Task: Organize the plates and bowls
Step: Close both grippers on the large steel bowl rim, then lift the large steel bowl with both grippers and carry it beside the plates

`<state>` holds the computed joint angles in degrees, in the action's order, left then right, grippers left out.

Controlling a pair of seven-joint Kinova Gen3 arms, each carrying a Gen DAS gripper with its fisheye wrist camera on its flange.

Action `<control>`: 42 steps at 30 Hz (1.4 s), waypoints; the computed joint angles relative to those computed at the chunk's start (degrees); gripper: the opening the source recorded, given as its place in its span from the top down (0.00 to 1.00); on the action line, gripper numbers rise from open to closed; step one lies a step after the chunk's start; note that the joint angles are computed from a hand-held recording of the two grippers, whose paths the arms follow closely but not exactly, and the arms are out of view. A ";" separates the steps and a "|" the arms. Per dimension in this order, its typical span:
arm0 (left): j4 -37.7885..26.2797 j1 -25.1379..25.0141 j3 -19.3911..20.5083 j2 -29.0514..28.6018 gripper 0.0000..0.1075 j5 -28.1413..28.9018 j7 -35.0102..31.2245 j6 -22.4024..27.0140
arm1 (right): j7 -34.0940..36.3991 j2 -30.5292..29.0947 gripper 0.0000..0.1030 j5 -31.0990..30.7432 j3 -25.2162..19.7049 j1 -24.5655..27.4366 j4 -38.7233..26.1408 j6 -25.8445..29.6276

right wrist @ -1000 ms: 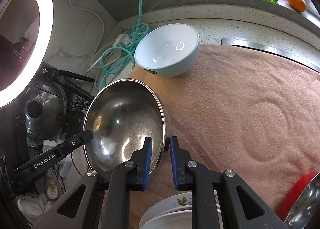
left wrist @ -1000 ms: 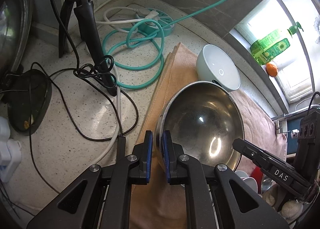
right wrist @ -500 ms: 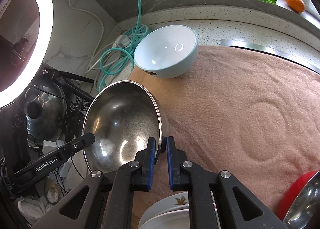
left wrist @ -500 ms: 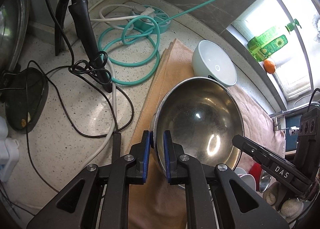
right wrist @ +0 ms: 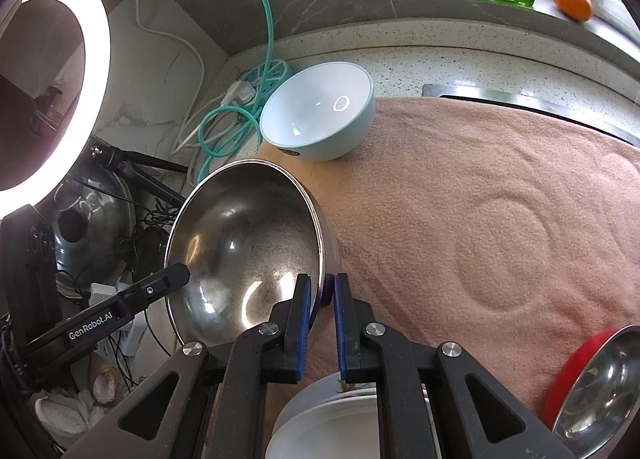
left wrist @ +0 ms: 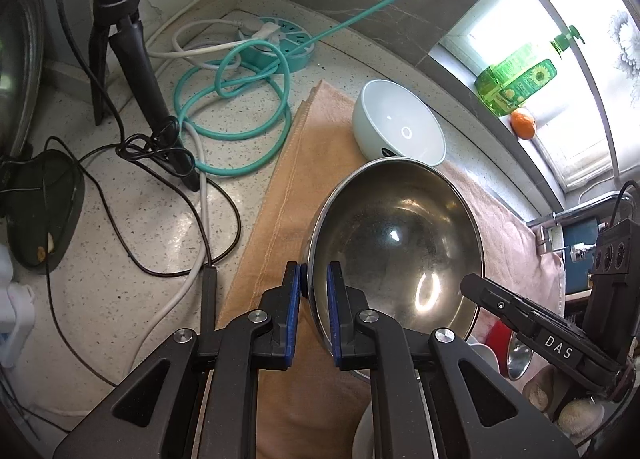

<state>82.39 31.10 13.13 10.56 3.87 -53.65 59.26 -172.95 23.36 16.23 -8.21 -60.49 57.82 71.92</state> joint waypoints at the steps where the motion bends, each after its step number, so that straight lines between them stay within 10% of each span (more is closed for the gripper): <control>1: -0.40 0.24 0.15 0.25 0.91 -0.15 -0.03 0.01 | -0.49 -0.51 0.90 0.15 0.10 -0.15 0.63 -0.03; 42: -22.71 12.93 -1.22 16.92 0.91 -1.66 -4.39 7.94 | -19.49 -15.35 0.90 4.09 -8.51 6.75 22.64 0.06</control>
